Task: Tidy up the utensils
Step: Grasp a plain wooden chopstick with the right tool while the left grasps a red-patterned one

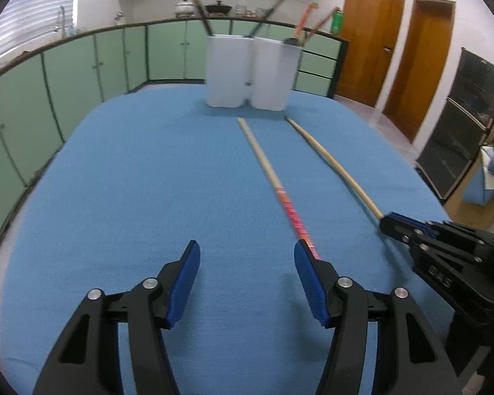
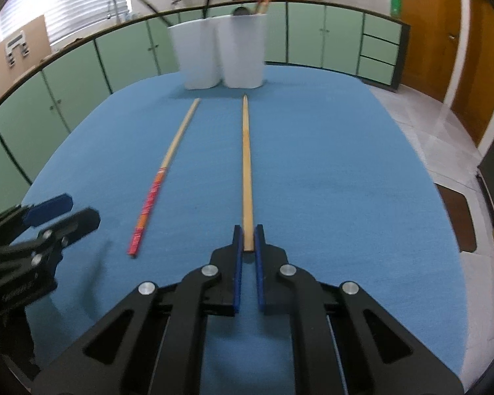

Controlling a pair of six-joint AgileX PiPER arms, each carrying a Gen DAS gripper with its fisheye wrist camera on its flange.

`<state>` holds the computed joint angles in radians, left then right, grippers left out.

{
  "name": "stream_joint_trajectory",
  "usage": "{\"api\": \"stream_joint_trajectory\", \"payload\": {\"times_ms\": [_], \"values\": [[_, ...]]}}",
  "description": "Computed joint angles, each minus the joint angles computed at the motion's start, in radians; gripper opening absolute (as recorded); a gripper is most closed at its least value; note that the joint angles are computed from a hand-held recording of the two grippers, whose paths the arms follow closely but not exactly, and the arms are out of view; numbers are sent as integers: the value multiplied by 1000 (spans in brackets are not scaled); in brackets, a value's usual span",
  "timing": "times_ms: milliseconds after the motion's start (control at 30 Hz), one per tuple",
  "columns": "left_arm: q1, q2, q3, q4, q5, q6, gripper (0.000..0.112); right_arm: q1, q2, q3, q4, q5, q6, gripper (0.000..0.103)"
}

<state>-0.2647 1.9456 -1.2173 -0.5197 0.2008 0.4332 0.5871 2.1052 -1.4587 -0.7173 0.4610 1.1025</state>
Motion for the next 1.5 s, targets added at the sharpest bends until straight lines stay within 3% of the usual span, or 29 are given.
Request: {"api": "stream_joint_trajectory", "payload": {"times_ms": [67,200,367,500,533,600,700,833,900,1000,1033,1067,1133,1200,1500], "values": [[-24,14,-19,16,11,-20,59,-14,-7,14,-9,-6,12,6],[-67,45,-61,227,26,-229,58,-38,-11,31,11,-28,-4,6],[-88,78,-105,394,55,-419,46,-42,-3,25,42,-42,-34,6],[-102,86,-115,569,62,-604,21,-41,3,16,70,-49,-61,6],[-100,87,-117,567,63,-607,12,-41,3,15,77,-52,-69,6],[-84,87,-116,504,61,-566,6,-40,4,14,89,-58,-87,6],[-65,79,-104,397,53,-471,6,-42,3,14,117,-72,-129,6],[-55,56,-72,530,28,-614,6,-32,7,2,162,-83,-205,6],[-38,58,-72,489,34,-576,6,-32,18,-15,230,-80,-287,7],[-20,60,-72,377,35,-471,6,-30,17,-16,260,-84,-325,11],[-21,60,-72,384,36,-473,6,-32,10,-5,274,-96,-338,19],[-22,58,-69,377,35,-461,8,-34,2,9,282,-109,-345,22],[-23,50,-58,333,31,-401,26,-35,-15,39,282,-129,-347,29],[-34,40,-40,405,18,-459,35,-34,-26,58,277,-138,-345,29],[-25,48,-52,331,29,-383,34,-33,-32,66,293,-143,-342,28]]}}
